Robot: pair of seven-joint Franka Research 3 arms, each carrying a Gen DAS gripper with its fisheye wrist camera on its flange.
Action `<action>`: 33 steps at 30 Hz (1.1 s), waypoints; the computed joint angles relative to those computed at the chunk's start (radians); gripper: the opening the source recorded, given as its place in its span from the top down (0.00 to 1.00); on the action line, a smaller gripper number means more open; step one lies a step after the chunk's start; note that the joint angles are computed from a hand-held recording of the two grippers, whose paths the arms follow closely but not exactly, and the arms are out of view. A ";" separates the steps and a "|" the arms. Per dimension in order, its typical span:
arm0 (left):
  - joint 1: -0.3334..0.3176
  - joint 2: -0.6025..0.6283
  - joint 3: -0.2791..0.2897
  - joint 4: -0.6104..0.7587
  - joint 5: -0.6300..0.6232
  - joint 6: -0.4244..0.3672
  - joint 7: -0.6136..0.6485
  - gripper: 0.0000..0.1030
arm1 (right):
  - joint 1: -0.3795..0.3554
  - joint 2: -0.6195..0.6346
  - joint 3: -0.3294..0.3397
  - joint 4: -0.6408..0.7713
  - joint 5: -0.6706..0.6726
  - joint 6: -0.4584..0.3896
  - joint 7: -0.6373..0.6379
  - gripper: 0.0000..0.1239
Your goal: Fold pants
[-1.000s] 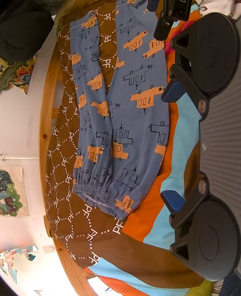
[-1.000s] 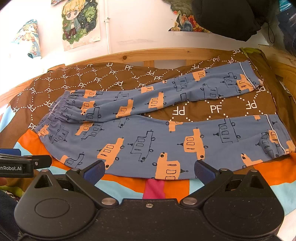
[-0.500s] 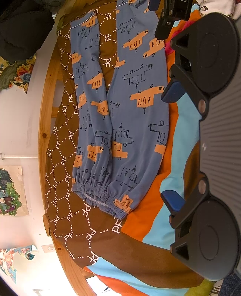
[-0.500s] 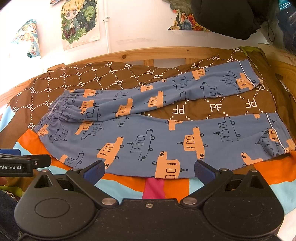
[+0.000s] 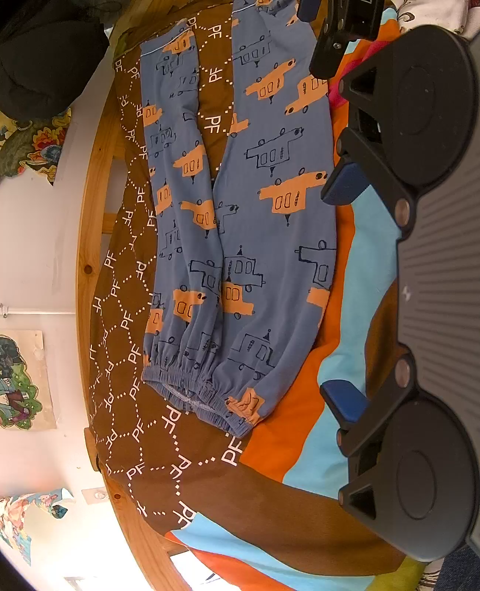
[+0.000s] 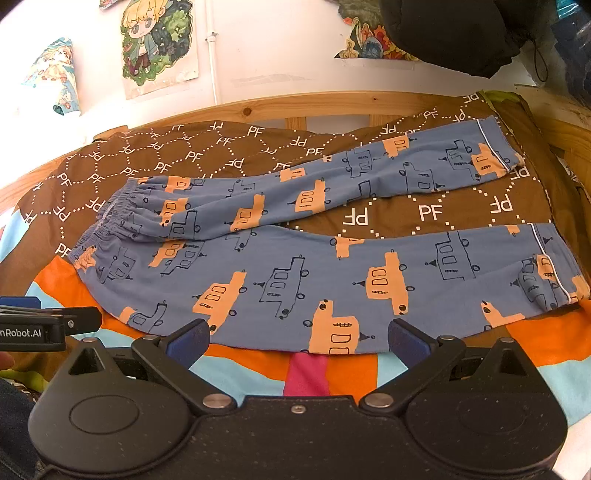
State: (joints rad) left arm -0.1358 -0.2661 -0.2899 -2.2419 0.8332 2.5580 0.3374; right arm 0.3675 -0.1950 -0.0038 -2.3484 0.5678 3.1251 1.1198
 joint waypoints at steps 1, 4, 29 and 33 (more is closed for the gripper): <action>0.000 0.000 0.000 0.000 0.000 0.001 0.001 0.00 | 0.000 0.000 0.000 0.000 0.000 0.000 0.000 0.17; 0.000 -0.001 0.001 -0.001 -0.001 0.001 0.001 0.00 | 0.001 0.000 -0.001 0.000 0.000 -0.001 0.000 0.17; 0.000 0.000 0.001 -0.001 -0.001 0.001 0.002 0.00 | -0.005 0.000 0.002 0.000 -0.001 -0.008 0.004 0.17; 0.000 -0.001 0.001 -0.001 -0.002 0.001 0.002 0.00 | -0.005 0.000 0.003 0.001 -0.003 -0.009 0.006 0.17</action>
